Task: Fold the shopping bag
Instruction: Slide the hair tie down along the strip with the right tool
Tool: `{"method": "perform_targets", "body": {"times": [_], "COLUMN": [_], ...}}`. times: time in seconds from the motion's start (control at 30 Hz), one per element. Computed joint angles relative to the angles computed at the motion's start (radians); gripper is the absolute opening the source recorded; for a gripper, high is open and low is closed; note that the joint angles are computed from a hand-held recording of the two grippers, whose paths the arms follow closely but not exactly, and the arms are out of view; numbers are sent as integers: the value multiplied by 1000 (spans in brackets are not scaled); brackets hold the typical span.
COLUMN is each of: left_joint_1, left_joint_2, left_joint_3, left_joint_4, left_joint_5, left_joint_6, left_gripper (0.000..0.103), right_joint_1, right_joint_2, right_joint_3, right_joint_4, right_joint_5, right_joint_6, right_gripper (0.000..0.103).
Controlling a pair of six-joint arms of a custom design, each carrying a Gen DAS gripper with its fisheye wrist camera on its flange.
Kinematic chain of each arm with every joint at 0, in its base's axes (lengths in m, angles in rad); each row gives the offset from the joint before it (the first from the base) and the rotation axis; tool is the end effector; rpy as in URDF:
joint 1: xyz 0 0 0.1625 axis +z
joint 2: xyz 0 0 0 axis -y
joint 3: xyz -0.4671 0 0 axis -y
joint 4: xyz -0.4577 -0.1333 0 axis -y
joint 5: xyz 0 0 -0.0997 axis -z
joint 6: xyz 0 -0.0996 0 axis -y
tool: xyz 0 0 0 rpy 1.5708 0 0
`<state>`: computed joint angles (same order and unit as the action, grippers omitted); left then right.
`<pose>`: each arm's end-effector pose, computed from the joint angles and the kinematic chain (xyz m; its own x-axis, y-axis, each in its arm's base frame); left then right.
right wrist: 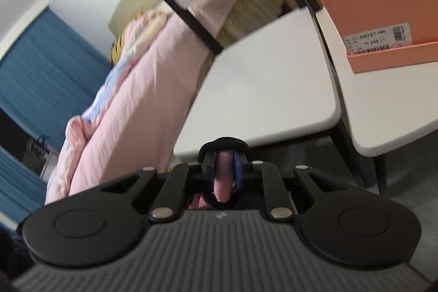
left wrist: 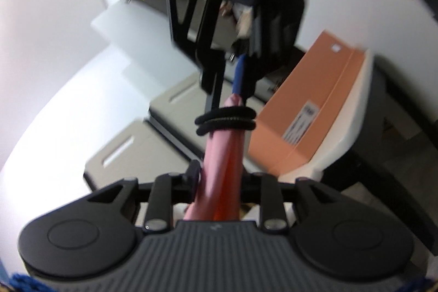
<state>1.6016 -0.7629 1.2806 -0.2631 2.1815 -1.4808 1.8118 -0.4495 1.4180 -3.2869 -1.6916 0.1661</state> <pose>0.1005 -0.7865 0.1417 0.0674 0.2031 -0.9768 0.8333 -0.5499 -0.0569 0.3136 -0.7677 -0.0164 -0.9990 -0.0375 -0.0253 -0.0100 0.7283 -0.6851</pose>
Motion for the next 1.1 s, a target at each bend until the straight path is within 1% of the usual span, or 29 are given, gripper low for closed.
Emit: {"method": "perform_targets", "body": {"times": [0.07, 0.1, 0.13, 0.17, 0.23, 0.3, 0.4, 0.53, 0.73, 0.8, 0.9, 1.0, 1.1], "left_joint_1": [-12, -15, -15, -13, -11, -10, -4, 4, 14, 19, 37, 56, 79], "left_joint_2": [-2, 0, 2, 1, 3, 5, 11, 25, 30, 40, 53, 68, 100], "left_joint_3": [1, -8, -18, -29, -45, -53, -68, -84, -90, -106, -123, -141, -185], "left_joint_4": [-15, -7, 8, 29, 72, 106, 158, 209, 261, 281, 319, 366, 464], "left_joint_5": [-65, -84, -89, -87, -78, -74, -47, 14, 74, 109, 187, 272, 392], "left_joint_6": [-47, -57, -66, -70, -40, -6, 45, 117, 175, 195, 241, 296, 393], "left_gripper": [34, 32, 20, 13, 9, 8, 7, 7, 6, 6, 6, 6, 7], "right_joint_1": [5, 7, 9, 12, 15, 16, 15, 14, 10, 7, -2, -10, -14], "right_joint_2": [33, 50, 65, 77, 97, 105, 95, 58, -11, -31, -59, -87, -111], "right_joint_3": [-11, -17, -26, -35, -46, -50, -44, -27, -13, -12, -19, -36, -50], "right_joint_4": [-67, -96, -116, -123, -137, -158, -137, -44, 161, 231, 346, 485, 617], "right_joint_5": [4, 6, 7, 6, 2, -10, -29, -47, -53, -49, -14, 25, 59], "right_joint_6": [15, 22, 30, 36, 48, 64, 106, 138, 184, 204, 197, 164, 113], "right_gripper": [17, 17, 17, 16, 16, 17, 18, 18, 18, 17, 17, 17, 17]}}
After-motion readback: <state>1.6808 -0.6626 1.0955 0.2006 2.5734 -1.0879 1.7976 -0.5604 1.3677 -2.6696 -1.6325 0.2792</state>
